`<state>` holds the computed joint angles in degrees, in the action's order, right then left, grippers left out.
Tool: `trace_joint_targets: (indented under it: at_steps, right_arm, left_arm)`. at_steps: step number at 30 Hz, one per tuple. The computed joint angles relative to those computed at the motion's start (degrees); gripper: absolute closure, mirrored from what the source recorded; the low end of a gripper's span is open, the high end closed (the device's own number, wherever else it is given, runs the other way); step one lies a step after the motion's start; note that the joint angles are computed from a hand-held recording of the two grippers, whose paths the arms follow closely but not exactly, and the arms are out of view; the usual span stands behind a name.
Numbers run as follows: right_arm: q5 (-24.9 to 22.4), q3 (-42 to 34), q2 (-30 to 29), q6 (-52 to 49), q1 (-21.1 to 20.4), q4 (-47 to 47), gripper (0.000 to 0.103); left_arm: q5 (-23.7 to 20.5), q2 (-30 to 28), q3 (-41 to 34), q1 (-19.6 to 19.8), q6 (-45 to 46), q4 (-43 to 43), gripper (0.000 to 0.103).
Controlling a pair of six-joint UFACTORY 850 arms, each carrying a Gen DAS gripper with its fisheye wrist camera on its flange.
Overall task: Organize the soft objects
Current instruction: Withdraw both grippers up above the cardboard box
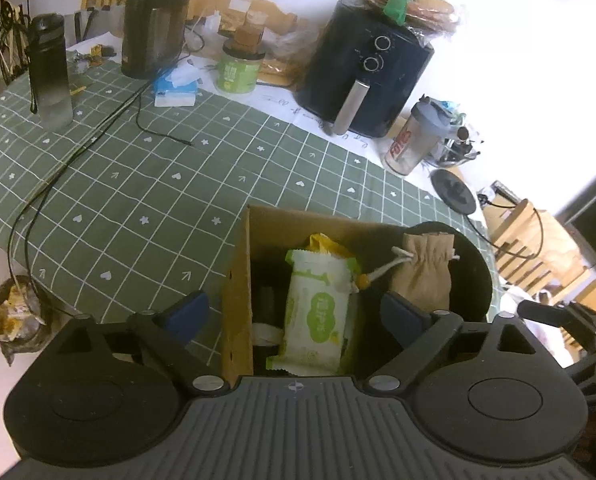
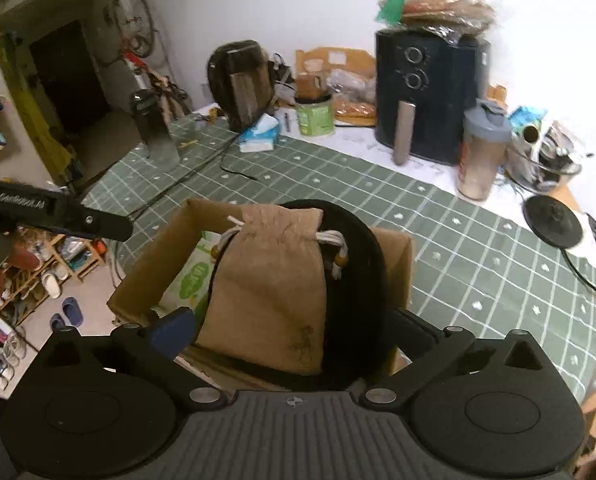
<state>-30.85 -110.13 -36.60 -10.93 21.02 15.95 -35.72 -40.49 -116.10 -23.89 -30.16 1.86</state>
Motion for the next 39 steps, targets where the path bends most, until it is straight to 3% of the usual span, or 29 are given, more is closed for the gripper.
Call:
trace_joint_targets:
  at_steps: [4, 10, 17, 24, 31, 39]
  right_arm:
    - [-2.49, -2.66, -1.15, 7.51, 0.78, -6.58, 0.0]
    - [-8.14, -7.15, -3.28, 17.27, 2.05, -14.67, 0.0]
    - [-15.28, -10.44, -5.2, 23.42, 2.73, -22.4, 0.0]
    - [-20.27, -12.01, -6.49, 22.97, 2.46, -21.99, 0.0]
    - [-23.53, -12.27, -7.23, 22.2, 2.48, -21.6, 0.0]
    - [-24.38, -12.04, -7.36, 20.38, 2.42, -20.19, 0.0]
  left_arm:
    - [-0.72, -0.15, -0.65, -1.59, -5.21, 8.05, 0.0]
    - [-6.04, -2.09, -4.48, -4.11, -8.0, 18.9, 0.0]
    - [-9.05, -3.03, -6.35, -5.18, -7.51, 19.6, 0.0]
    - [-14.96, -5.61, -10.34, -5.34, -4.41, 15.66, 0.0]
    - [-20.67, -8.09, -13.9, -5.65, -3.54, 13.37, 0.0]
    - [-23.52, -8.98, -14.85, -5.76, -2.58, 11.33, 0.0]
